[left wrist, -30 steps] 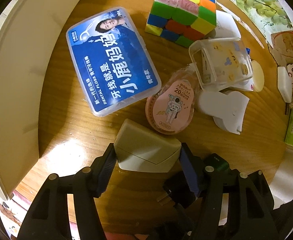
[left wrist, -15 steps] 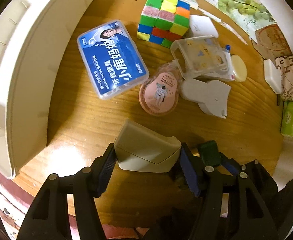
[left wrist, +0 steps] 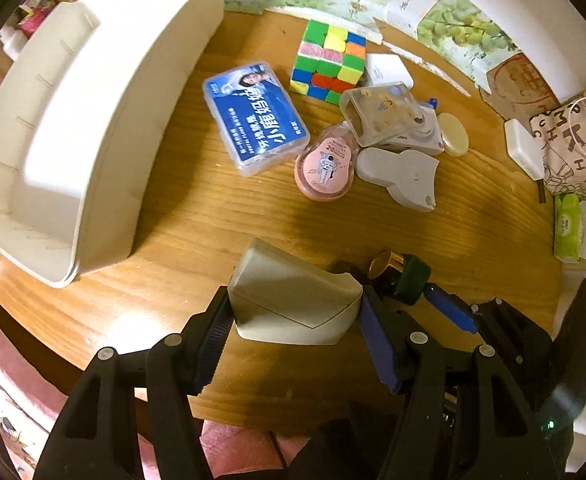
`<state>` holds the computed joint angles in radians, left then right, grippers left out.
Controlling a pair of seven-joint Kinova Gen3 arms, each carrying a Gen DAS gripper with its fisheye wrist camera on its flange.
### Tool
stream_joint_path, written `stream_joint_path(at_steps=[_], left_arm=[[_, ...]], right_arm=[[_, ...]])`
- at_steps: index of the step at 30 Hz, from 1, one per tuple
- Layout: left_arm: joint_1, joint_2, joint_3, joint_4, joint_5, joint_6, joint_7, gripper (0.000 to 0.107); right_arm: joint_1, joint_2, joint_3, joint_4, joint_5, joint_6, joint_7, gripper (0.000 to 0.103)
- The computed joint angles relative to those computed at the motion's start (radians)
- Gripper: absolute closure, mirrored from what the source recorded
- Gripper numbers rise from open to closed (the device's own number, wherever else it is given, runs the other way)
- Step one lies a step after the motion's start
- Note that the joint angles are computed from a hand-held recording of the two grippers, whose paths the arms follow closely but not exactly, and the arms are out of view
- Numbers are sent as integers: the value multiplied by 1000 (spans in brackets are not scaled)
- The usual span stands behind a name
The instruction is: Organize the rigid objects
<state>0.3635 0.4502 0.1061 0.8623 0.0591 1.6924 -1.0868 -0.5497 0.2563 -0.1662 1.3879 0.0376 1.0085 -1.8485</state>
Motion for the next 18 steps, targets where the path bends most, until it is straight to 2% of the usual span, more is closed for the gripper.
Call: stream_joint_path(at_steps=[1, 5, 12, 14, 18], left_arm=[[7, -14, -4, 15, -6, -13, 2, 42], [9, -61, 1, 67, -14, -63, 3, 42], [-2, -171, 11, 183, -30, -204, -18, 42], [-1, -194, 15, 206, -41, -235, -23, 42], [-5, -224, 22, 239, -50, -270, -28, 42]], right_arm=[[-4, -1, 1, 1, 5, 1, -7, 70], [-13, -7, 0, 15, 13, -2, -25, 53], [-43, -6, -3, 25, 51, 0, -66, 28], [-58, -3, 0, 27, 75, -1, -90, 24], [-66, 3, 0, 26, 90, -3, -107, 23]])
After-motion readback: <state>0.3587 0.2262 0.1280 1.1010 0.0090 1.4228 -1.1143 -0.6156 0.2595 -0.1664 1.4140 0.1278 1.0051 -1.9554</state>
